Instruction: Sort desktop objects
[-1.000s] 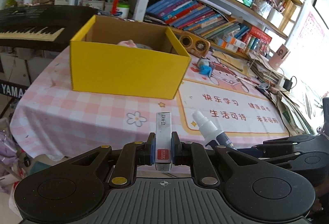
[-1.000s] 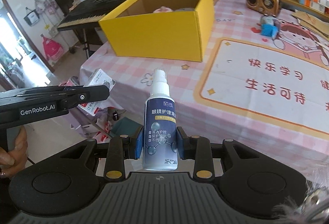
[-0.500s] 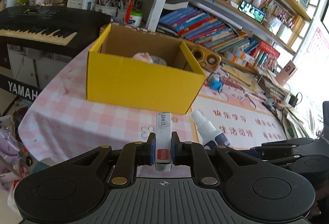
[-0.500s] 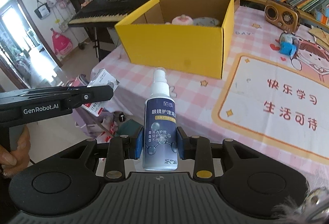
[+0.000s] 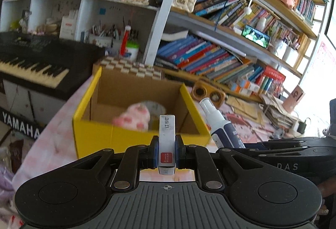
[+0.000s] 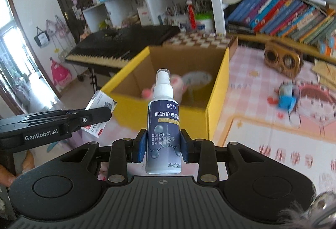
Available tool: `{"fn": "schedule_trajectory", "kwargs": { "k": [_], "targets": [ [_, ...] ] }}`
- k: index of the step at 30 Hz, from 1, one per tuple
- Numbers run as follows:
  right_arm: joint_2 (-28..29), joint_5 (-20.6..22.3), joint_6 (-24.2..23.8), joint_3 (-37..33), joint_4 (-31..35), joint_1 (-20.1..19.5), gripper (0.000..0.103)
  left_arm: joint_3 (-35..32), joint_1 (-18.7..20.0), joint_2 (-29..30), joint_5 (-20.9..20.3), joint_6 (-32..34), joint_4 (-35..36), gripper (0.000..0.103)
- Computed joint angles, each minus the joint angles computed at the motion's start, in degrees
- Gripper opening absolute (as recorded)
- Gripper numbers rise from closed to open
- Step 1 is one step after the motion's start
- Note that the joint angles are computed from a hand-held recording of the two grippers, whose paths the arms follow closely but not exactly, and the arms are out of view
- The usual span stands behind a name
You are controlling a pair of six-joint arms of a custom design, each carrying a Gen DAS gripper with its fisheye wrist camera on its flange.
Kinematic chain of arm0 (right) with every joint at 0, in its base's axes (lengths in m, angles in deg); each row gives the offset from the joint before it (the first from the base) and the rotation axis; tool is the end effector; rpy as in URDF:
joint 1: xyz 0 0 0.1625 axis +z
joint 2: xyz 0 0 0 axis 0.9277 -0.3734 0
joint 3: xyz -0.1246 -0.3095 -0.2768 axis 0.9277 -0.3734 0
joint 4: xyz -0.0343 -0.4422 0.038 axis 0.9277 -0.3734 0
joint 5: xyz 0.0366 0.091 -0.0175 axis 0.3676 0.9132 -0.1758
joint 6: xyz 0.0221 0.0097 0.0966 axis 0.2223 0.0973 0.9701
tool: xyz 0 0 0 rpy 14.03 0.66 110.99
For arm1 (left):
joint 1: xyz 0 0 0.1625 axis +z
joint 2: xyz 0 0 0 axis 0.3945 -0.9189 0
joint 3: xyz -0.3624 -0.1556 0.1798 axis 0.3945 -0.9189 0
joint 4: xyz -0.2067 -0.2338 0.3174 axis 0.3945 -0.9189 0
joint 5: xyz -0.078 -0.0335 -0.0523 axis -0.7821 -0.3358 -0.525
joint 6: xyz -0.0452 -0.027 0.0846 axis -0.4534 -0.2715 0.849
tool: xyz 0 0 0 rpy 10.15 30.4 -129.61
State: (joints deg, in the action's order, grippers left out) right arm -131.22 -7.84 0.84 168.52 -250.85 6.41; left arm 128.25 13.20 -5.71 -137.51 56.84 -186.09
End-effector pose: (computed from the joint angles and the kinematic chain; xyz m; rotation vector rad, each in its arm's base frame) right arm 0.0009 -0.5074 0.3666 0.6966 -2.5357 0.9308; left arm -0.3797 -0.5231 -0.0415 0.7356 2.5426 -1.1230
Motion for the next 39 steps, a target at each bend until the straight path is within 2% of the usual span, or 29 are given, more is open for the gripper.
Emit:
{"fn": "schedule_trajectory", "kwargs": {
  "k": [10, 17, 23, 32, 39],
  "targets": [
    [9.80, -0.53, -4.12, -11.58, 0.78, 1.17, 0.030, -13.01, 3.02, 6.61, 1.81, 5.10, 4.40, 0.013],
    [15.60, -1.32, -6.04, -18.37, 2.09, 1.06, 0.030, -21.81, 4.52, 11.59, 1.76, 7.61, 12.02, 0.013],
    [19.76, -2.33, -8.51, -24.07, 5.94, 1.11, 0.030, -28.18, 5.47, 15.36, 0.42, 8.66, 19.79, 0.013],
    [24.03, -2.71, -12.72, -29.87, 11.63, 1.66, 0.030, -33.58, 6.89, 17.96, -0.89, 7.36, 31.73, 0.013],
    [26.78, -4.82, -16.99, -32.87, 14.94, 2.16, 0.030, -34.58, 7.38, 18.30, -1.57, 5.37, 34.20, 0.014]
  ]
}}
